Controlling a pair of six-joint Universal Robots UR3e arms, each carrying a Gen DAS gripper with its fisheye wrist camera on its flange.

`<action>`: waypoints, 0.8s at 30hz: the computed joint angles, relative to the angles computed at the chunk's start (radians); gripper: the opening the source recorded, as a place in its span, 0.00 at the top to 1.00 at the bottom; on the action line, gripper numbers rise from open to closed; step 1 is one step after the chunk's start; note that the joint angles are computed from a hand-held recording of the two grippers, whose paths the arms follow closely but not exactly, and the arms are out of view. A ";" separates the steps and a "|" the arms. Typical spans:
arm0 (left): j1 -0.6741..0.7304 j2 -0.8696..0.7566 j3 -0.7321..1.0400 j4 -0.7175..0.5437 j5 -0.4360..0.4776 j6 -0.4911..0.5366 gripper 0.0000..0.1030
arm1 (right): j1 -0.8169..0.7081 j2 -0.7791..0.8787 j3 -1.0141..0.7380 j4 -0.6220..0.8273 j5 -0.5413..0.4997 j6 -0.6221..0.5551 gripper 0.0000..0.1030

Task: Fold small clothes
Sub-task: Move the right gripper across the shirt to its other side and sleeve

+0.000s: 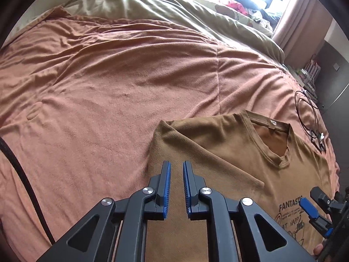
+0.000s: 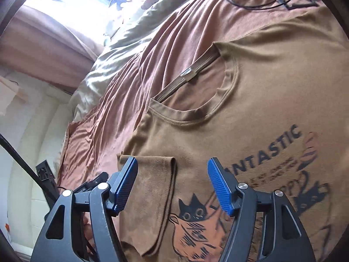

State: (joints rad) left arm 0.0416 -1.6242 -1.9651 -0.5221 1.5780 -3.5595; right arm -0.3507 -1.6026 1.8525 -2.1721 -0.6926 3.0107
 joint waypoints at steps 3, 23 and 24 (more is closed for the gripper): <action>-0.064 0.043 0.020 -0.063 0.024 -0.034 0.68 | -0.054 -0.064 -0.039 0.163 0.000 -0.090 0.37; -0.497 -0.164 0.475 -0.281 0.174 -0.264 0.61 | -0.749 -0.324 -0.239 1.242 0.017 -0.925 0.37; -0.510 -0.190 0.505 -0.285 0.173 -0.270 0.61 | -0.769 -0.322 -0.240 1.248 0.013 -0.937 0.37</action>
State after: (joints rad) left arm -0.4685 -1.8144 -1.4603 -0.8073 1.7513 -3.8292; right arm -1.1196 -1.9251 1.6126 -0.9239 -0.6800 2.0734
